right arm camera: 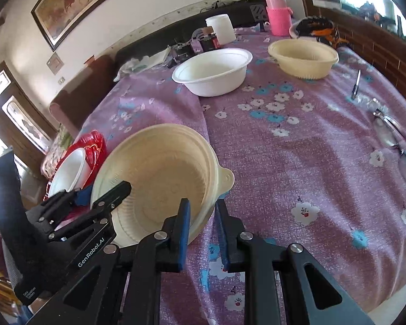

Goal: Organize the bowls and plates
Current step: 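Carry the beige bowl with the left tool toward the red plate stack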

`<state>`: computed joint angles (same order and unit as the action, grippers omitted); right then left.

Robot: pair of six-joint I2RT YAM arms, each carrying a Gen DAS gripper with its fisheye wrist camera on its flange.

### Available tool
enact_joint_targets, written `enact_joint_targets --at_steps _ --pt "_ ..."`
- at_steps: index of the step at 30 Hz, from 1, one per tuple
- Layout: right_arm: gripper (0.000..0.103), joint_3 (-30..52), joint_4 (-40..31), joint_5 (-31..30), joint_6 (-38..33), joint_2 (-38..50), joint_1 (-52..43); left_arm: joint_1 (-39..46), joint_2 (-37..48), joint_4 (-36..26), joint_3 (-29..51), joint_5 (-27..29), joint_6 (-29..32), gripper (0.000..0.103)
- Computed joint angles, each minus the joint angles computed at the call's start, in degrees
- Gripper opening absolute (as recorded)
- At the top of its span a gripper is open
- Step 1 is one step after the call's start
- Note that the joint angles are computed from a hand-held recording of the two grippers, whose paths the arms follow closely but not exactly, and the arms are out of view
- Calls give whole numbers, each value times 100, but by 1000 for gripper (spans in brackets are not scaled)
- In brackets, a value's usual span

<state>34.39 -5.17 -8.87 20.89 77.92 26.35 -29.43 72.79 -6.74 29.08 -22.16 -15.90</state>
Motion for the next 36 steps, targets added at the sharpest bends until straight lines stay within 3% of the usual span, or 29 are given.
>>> enact_joint_targets --at_steps 16,36 --pt "21 -4 -260 2183 143 -647 1469 -13 -892 -195 -292 -159 -122 32" --pt "21 89 -360 2683 146 -717 1930 88 -1281 -297 -463 -191 -117 32"
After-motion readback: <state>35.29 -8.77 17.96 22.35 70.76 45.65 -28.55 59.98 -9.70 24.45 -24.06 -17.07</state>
